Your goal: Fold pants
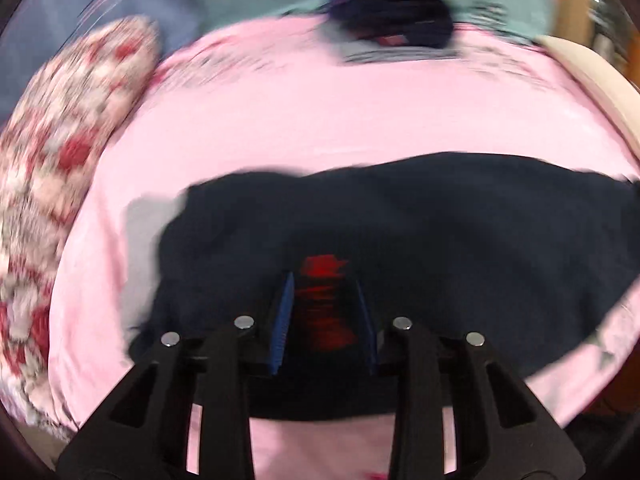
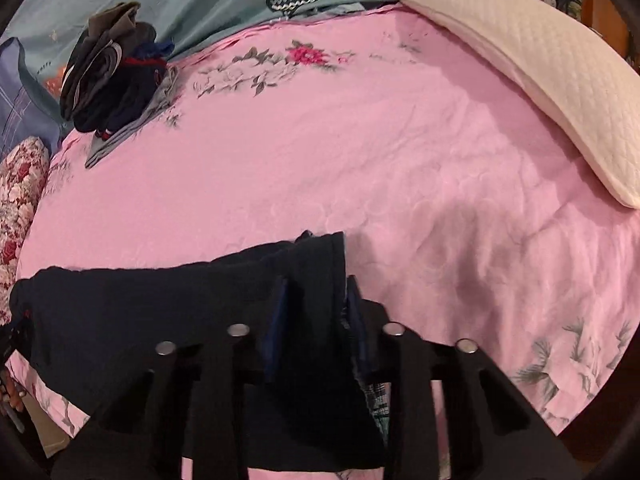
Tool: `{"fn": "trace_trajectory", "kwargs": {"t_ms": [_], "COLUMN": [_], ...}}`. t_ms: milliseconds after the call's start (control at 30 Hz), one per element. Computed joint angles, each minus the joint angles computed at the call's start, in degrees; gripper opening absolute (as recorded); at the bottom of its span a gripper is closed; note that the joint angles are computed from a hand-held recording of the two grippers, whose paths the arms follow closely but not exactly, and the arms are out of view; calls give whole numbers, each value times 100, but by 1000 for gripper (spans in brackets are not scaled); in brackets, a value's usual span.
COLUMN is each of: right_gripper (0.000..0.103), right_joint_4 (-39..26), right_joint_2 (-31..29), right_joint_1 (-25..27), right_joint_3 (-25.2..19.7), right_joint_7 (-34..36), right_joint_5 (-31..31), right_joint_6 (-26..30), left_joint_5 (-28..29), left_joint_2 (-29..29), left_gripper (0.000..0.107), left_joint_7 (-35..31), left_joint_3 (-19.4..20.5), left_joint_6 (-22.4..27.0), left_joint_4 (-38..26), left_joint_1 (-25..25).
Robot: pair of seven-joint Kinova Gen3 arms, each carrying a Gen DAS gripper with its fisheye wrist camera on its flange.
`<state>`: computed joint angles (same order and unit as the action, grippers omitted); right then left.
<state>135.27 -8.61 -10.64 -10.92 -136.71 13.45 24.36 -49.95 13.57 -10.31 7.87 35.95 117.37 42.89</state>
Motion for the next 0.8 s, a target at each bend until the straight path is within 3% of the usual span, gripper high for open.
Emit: {"fn": "trace_trajectory", "kwargs": {"t_ms": [67,133,233,300,400,500,633,733,767,800], "right_gripper": [7,6,6,6,6,8,39,42,45,46], "right_joint_4": [19,-25,-170,-341,-440,-250,-86,-205,-238,-278], "right_joint_2": [-121,-399,-975,-1062,-458,308,261,-239,-369,-486], "right_joint_1": [98,274,-26,-141,-482,-630,171,514,452,284], "right_joint_3": [-148,-514,-500,-444,172,456,-341,-1136,-1294,-1345], "right_joint_7": [81,-163,-150,-128,170,-128,-1032,-1731,-1964,-2104], "right_joint_5": [96,319,441,420,65,364,958,1577,1784,1903], "right_joint_6": [-94,-98,-125,15,205,136,9,510,610,617], "left_joint_5": [64,-68,-64,-417,-505,-707,-495,-388,-401,-419], "left_joint_2": [-135,-253,-455,-512,-681,-682,-846,-1314,-1531,-1674], "left_gripper": [22,5,3,3,3,3,3,3,6,22], "left_joint_7": [-62,50,135,574,751,894,762,791,835,924], "left_joint_3": [34,-172,-211,-328,-137,28,178,365,480,602], "left_joint_6": [-466,-695,-827,-505,-486,-389,-374,-406,-344,-263], "left_joint_4": [294,500,694,713,894,1001,1081,1291,1386,1452], "left_joint_1": [-426,-434,-611,-397,-690,-804,-987,-1096,-1108,-1125]}}
